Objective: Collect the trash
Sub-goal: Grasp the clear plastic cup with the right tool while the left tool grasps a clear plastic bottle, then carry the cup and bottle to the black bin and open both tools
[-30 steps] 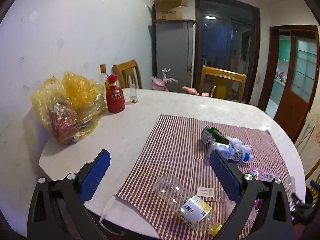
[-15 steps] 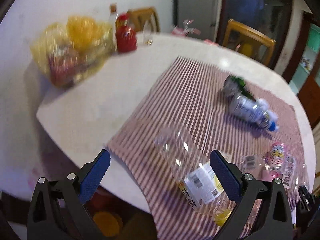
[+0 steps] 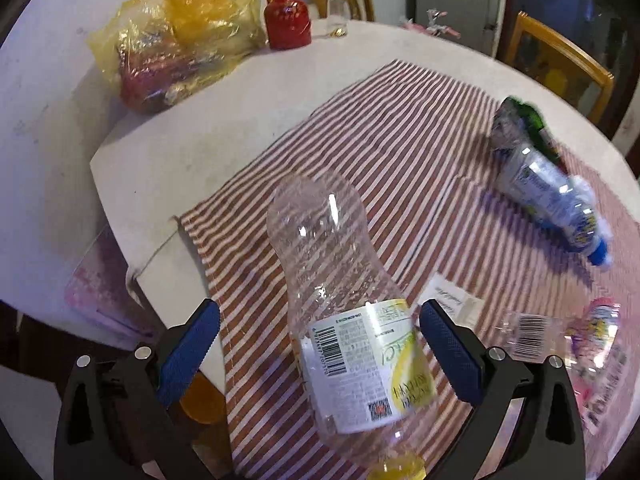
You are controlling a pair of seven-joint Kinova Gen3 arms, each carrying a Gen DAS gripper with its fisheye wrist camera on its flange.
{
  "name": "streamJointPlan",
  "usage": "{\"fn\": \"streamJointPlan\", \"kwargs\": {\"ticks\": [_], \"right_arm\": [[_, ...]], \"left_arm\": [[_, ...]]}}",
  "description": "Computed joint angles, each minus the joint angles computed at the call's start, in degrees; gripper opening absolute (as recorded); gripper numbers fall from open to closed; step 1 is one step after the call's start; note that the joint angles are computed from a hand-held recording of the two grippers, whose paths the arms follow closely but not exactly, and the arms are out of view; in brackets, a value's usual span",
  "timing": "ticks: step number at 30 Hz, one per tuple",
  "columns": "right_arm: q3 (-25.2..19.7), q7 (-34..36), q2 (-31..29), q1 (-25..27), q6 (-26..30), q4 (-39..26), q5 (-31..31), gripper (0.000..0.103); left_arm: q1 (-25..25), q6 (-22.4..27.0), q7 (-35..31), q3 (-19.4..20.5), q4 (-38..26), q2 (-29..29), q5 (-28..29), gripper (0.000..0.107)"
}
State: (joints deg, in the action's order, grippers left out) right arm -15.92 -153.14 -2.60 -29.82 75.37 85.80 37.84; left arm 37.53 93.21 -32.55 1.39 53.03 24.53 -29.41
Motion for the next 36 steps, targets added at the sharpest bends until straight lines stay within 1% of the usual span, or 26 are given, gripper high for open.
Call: {"fn": "streamJointPlan", "kwargs": {"ticks": [4, 6, 8, 11, 12, 16, 22, 28, 34, 36], "right_arm": [[0.3, 0.0, -1.5, 1.0, -1.6, 0.7, -0.5, 0.007], [0.2, 0.2, -1.9, 1.6, -2.3, 0.8, -0.8, 0.007], [0.0, 0.3, -2.2, 2.1, -2.9, 0.8, -1.1, 0.007], [-0.3, 0.8, -2.6, 2.8, -3.6, 0.9, -1.6, 0.007], [-0.4, 0.9, -2.6, 3.0, -3.8, 0.9, -1.7, 0.007], [-1.0, 0.9, -2.8, 3.4, -3.7, 0.8, -1.6, 0.007], [-1.2, 1.3, -2.6, 3.4, -3.1, 0.1, -1.6, 0.007], [-1.4, 1.3, -1.7, 2.5, -2.1, -1.2, -0.7, 0.007], [-0.9, 1.6, -1.0, 1.6, -1.9, -1.8, -0.7, 0.007], [-0.9, 1.5, -0.9, 1.4, -1.8, -2.1, -0.5, 0.007]], "left_arm": [[-0.1, 1.4, -0.1, -0.1, -1.1, 1.9, 0.8, 0.096], [0.0, 1.2, -1.4, 0.1, -1.3, 2.3, 1.0, 0.088], [-0.1, 0.6, -2.6, 0.2, -1.3, 2.6, 1.4, 0.078], [-1.4, -1.5, -4.3, 0.5, 0.1, 2.3, 3.6, 0.071], [-1.9, -2.9, -4.9, 0.7, 1.3, 1.7, 4.3, 0.07], [-5.8, -10.3, -6.8, 1.9, 7.0, -1.9, 9.1, 0.069], [-8.5, -15.1, -9.3, 2.6, 10.6, -4.5, 11.5, 0.066], [-9.1, -18.9, -9.3, 2.9, 12.1, -7.3, 10.4, 0.065], [-8.5, -21.4, -10.3, 3.7, 10.8, -9.0, 8.2, 0.065], [-7.8, -21.6, -11.0, 4.0, 9.5, -9.1, 7.4, 0.064]]}}
